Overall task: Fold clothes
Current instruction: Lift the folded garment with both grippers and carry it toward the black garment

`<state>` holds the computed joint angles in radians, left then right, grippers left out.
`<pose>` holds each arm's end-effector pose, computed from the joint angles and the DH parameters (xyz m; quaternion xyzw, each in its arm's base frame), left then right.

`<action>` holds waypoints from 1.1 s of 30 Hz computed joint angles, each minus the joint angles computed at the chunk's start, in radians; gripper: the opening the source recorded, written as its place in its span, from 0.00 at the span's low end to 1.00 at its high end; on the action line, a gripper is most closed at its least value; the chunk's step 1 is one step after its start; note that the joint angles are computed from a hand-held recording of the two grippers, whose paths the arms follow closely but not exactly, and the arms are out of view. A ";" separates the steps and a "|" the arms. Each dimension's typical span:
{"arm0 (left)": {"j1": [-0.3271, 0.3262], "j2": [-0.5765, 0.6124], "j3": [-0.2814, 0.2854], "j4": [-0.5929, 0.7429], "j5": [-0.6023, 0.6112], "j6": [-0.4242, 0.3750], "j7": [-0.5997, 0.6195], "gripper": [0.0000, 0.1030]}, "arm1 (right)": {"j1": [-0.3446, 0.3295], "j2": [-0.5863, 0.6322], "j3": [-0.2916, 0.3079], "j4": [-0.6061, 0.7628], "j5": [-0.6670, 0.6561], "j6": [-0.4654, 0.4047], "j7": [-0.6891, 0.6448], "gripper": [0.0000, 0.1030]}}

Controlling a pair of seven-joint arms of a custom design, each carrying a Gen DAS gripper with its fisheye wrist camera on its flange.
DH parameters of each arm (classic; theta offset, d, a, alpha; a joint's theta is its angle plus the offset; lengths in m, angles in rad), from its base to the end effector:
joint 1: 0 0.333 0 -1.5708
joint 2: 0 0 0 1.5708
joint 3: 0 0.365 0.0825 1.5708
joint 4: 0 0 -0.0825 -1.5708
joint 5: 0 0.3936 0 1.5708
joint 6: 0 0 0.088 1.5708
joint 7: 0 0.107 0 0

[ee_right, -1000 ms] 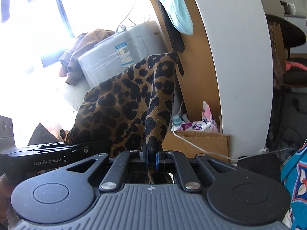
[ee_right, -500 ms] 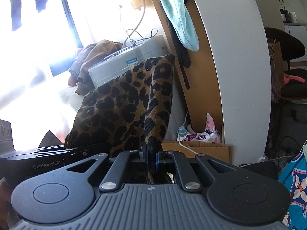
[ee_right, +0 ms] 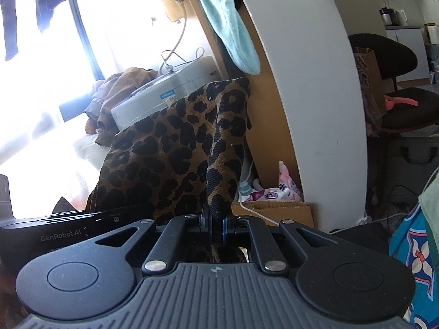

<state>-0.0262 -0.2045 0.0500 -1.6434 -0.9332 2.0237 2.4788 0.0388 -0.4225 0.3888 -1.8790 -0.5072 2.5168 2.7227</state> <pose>0.5163 -0.0296 0.8235 -0.3557 0.7787 -0.5065 0.1029 0.3907 0.2531 0.8304 -0.4556 0.6982 -0.2982 0.4647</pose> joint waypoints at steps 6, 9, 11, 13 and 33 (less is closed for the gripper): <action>-0.020 -0.007 -0.018 -0.026 0.014 0.007 0.003 0.26 | -0.013 -0.050 -0.013 -0.054 0.004 -0.029 0.007 0.05; -0.031 0.001 -0.025 -0.028 0.006 0.010 0.014 0.26 | -0.033 -0.069 -0.017 -0.076 0.006 -0.042 -0.002 0.05; -0.040 0.001 -0.035 -0.045 -0.002 0.023 0.021 0.26 | -0.044 -0.079 -0.025 -0.099 0.011 -0.040 -0.005 0.05; -0.050 0.002 -0.044 -0.062 -0.010 0.038 0.026 0.26 | -0.057 -0.086 -0.030 -0.120 0.015 -0.043 -0.011 0.05; -0.102 0.174 -0.180 -0.134 -0.006 0.208 0.019 0.26 | -0.191 -0.037 -0.064 -0.333 -0.063 0.077 0.128 0.05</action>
